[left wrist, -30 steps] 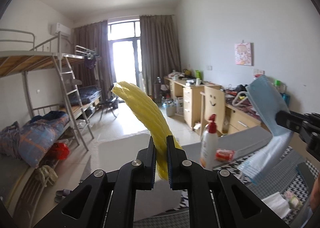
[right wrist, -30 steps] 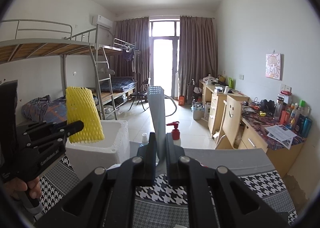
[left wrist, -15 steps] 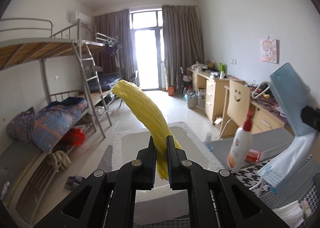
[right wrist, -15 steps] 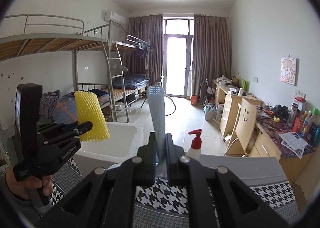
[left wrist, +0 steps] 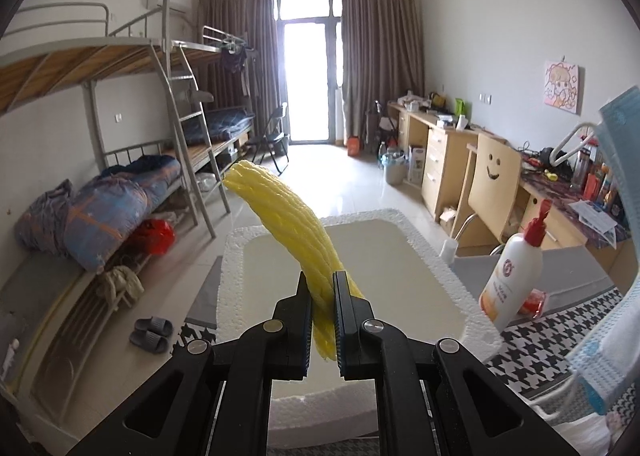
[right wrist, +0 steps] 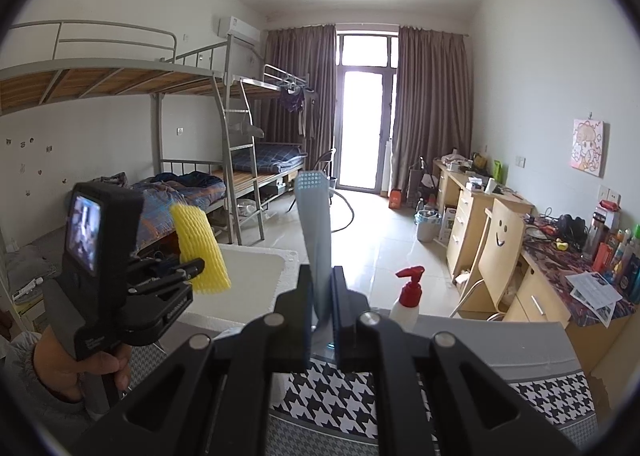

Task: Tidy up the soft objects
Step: 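Open the left gripper to drop the yellow foam sleeve into the box, then lower the blue mask into the box and open the right gripper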

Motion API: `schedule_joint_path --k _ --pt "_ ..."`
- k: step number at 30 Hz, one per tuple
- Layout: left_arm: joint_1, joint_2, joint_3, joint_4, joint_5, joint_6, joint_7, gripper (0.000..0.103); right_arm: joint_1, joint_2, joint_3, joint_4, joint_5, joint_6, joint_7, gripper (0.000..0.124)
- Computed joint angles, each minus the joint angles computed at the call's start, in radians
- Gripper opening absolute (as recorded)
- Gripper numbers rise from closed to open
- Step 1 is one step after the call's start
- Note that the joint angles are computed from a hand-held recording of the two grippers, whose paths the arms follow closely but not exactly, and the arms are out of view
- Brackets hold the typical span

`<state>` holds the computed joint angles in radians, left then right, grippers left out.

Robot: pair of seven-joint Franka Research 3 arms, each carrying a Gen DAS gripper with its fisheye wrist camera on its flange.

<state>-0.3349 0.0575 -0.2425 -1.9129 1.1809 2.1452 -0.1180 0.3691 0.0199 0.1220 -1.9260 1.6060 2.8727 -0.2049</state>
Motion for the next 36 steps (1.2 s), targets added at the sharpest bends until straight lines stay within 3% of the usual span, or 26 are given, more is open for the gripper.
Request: schedule_joint_path --k 6,10,12,14,16,21,36 --pt "0.030 0.002 0.019 -0.017 -0.034 0.102 0.021 0.010 0.003 0.016 0.005 0.017 -0.019 0.014 0.017 0.011" --pt "0.037 0.012 0.023 -0.014 -0.056 0.109 0.041 0.012 0.004 0.027 0.010 0.029 -0.027 0.021 0.025 0.011" --pt "0.042 0.014 0.026 -0.015 -0.070 0.126 0.058 0.026 0.006 0.031 0.013 0.032 -0.026 0.026 0.020 0.011" --pt "0.040 0.016 0.026 -0.014 -0.067 0.118 0.050 0.072 0.008 0.040 0.016 0.041 -0.030 0.036 0.022 0.011" --pt "0.029 0.016 0.022 -0.014 -0.034 0.066 0.019 0.092 0.008 0.054 0.018 0.055 -0.051 0.045 0.043 0.011" --pt "0.016 0.008 0.014 -0.020 -0.009 0.010 0.003 0.102 0.005 0.077 0.027 0.078 -0.092 0.057 0.086 0.011" --pt "0.034 -0.068 -0.007 -0.108 0.010 -0.033 -0.047 0.102 0.003 0.118 0.062 0.125 -0.172 0.062 0.160 0.011"
